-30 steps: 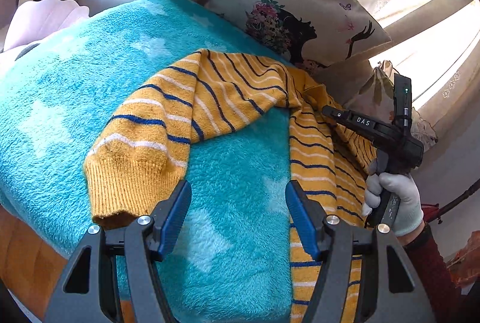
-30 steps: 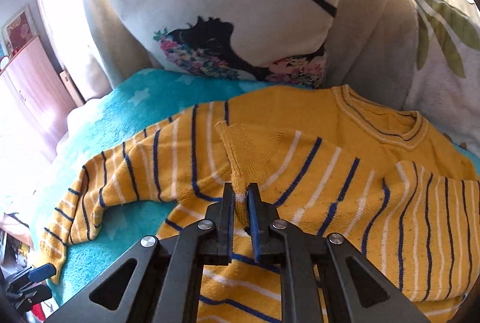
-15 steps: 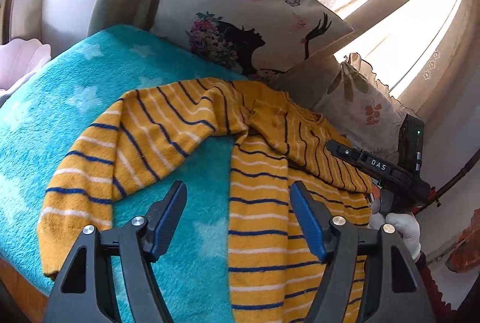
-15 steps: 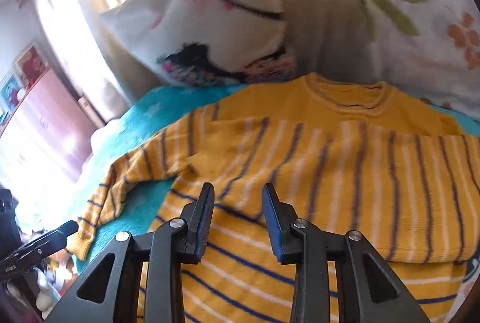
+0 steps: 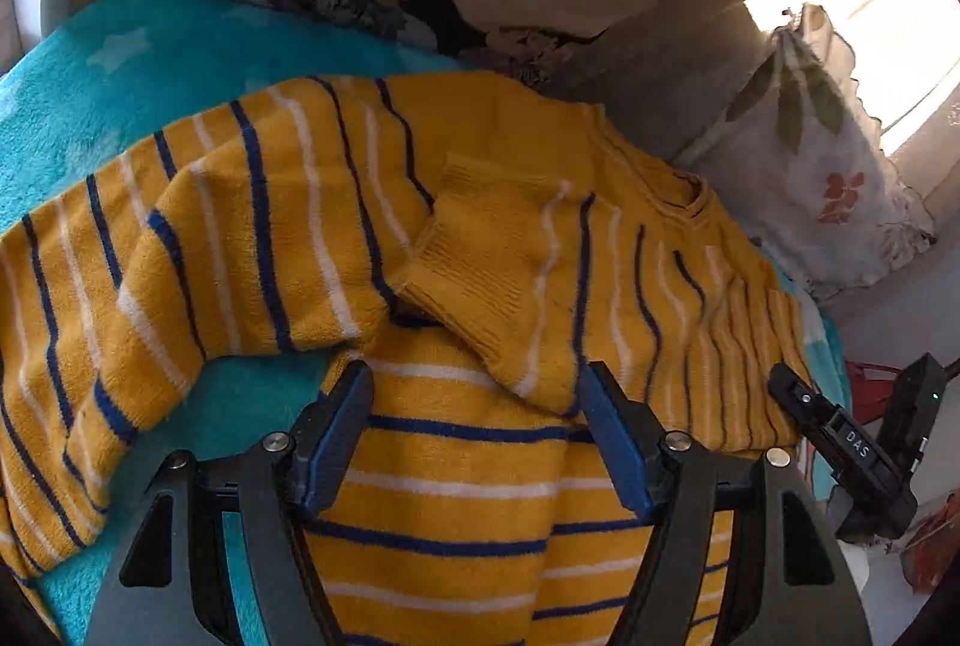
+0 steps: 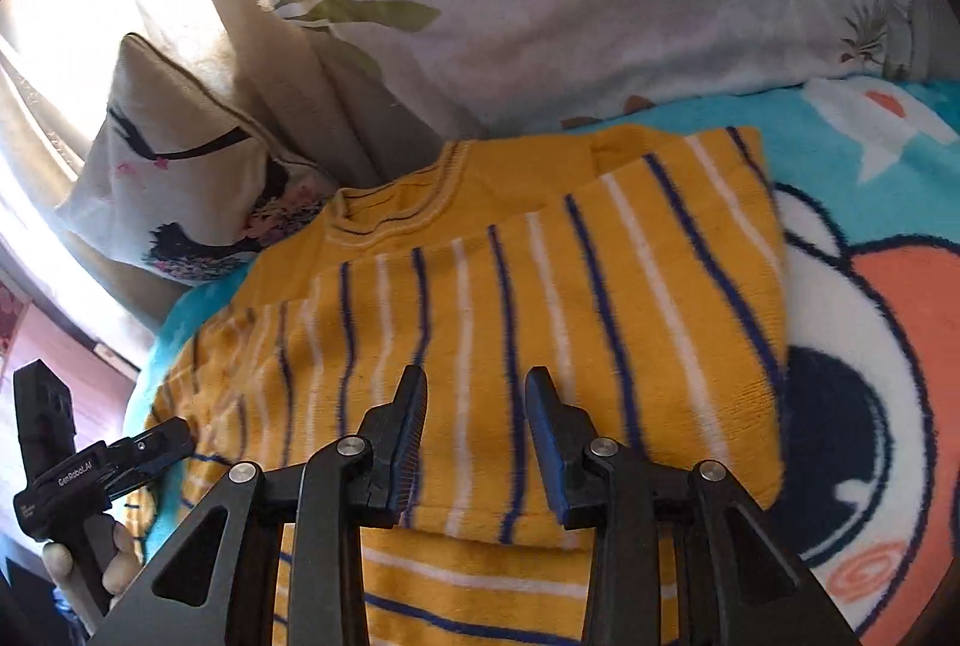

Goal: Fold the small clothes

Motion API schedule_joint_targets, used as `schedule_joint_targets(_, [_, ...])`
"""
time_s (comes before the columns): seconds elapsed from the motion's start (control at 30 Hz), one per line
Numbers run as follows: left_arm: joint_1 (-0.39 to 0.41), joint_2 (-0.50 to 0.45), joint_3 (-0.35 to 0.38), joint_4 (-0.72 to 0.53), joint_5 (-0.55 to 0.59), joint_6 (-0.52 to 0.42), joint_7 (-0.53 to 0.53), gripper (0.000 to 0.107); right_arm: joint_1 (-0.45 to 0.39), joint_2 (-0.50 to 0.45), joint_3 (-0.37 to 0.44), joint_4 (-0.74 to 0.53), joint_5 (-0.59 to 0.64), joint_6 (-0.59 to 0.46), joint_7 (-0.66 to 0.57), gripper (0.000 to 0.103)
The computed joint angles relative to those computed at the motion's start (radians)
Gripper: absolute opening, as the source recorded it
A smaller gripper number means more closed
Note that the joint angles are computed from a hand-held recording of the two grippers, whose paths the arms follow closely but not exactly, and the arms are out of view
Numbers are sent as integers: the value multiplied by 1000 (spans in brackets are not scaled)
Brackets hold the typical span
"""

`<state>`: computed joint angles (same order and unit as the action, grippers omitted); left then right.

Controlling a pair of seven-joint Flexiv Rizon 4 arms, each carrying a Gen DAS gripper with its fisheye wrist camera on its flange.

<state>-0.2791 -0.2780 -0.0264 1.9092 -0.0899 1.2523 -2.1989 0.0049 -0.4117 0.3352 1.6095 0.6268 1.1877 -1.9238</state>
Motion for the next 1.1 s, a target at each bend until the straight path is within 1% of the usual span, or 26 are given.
schedule_joint_targets(0.03, [-15,-3,20,-3,36,25,-28,70,40,-1,-44,32,-73,66,71,36])
schedule_joint_targets(0.07, [-20,-4,25,-9,48,16,-34,70,52,-5,-60,48,-106,111,105,35])
schedule_joint_targets(0.1, [-20,-4,25,-8,55,16,-35,70,37,-12,-50,40,-73,127,82,34])
schedule_joint_targets(0.13, [-20,-3,26,-7,60,18,-36,70,6,-20,-23,32,-49,141,80,34])
schedule_joint_targets(0.17, [-12,-1,18,-2,50,22,-25,70,-11,-25,-13,30,-34,157,95,34])
schedule_joint_targets(0.2, [-1,3,5,9,31,29,-6,70,-3,-26,-27,38,-43,182,136,34])
schedule_joint_targets(0.23, [10,9,-7,20,8,35,12,70,-18,-32,-18,36,-38,191,156,34])
schedule_joint_targets(0.3, [15,33,-8,48,-15,40,14,70,-100,-54,61,0,21,160,121,34])
schedule_joint_targets(0.37, [0,63,13,67,8,38,-26,70,-139,-66,98,-21,62,142,83,34])
schedule_joint_targets(0.43, [-22,101,47,72,85,11,-103,70,-138,-61,95,-21,72,137,74,35])
schedule_joint_targets(0.5, [-24,162,57,114,143,24,-159,70,-126,-56,84,-16,70,142,71,36])
schedule_joint_targets(0.53, [-23,202,63,137,187,22,-200,70,-126,-57,87,-18,75,142,63,38])
schedule_joint_targets(0.6, [-11,294,71,173,313,-23,-322,70,-153,-60,115,-31,112,126,21,43])
schedule_joint_targets(0.63, [3,345,66,187,388,-67,-399,70,-169,-62,128,-38,140,115,-4,44])
schedule_joint_targets(0.67, [22,403,53,203,458,-130,-469,70,-184,-62,136,-44,167,98,-24,44])
schedule_joint_targets(0.7, [43,458,34,215,508,-210,-518,70,-192,-67,139,-57,193,80,-40,44])
schedule_joint_targets(0.77, [82,556,-5,244,560,-369,-568,70,-208,-69,140,-72,249,46,-70,44])
schedule_joint_targets(0.83, [112,630,-28,282,566,-471,-583,70,-208,-64,128,-79,287,20,-88,44])
schedule_joint_targets(0.87, [122,658,-33,305,555,-497,-587,70,-202,-61,117,-80,297,12,-92,44])
schedule_joint_targets(0.9, [128,686,-25,336,537,-500,-580,70,-192,-56,104,-79,303,7,-92,44])
schedule_joint_targets(1.0, [140,722,-11,413,481,-477,-541,70,-159,-43,66,-73,313,2,-94,44])
schedule_joint_targets(1.03, [143,728,-16,431,465,-474,-531,70,-154,-39,58,-72,318,0,-96,44])
schedule_joint_targets(1.1, [158,708,-33,447,439,-448,-509,70,-148,-36,46,-73,332,-8,-102,44])
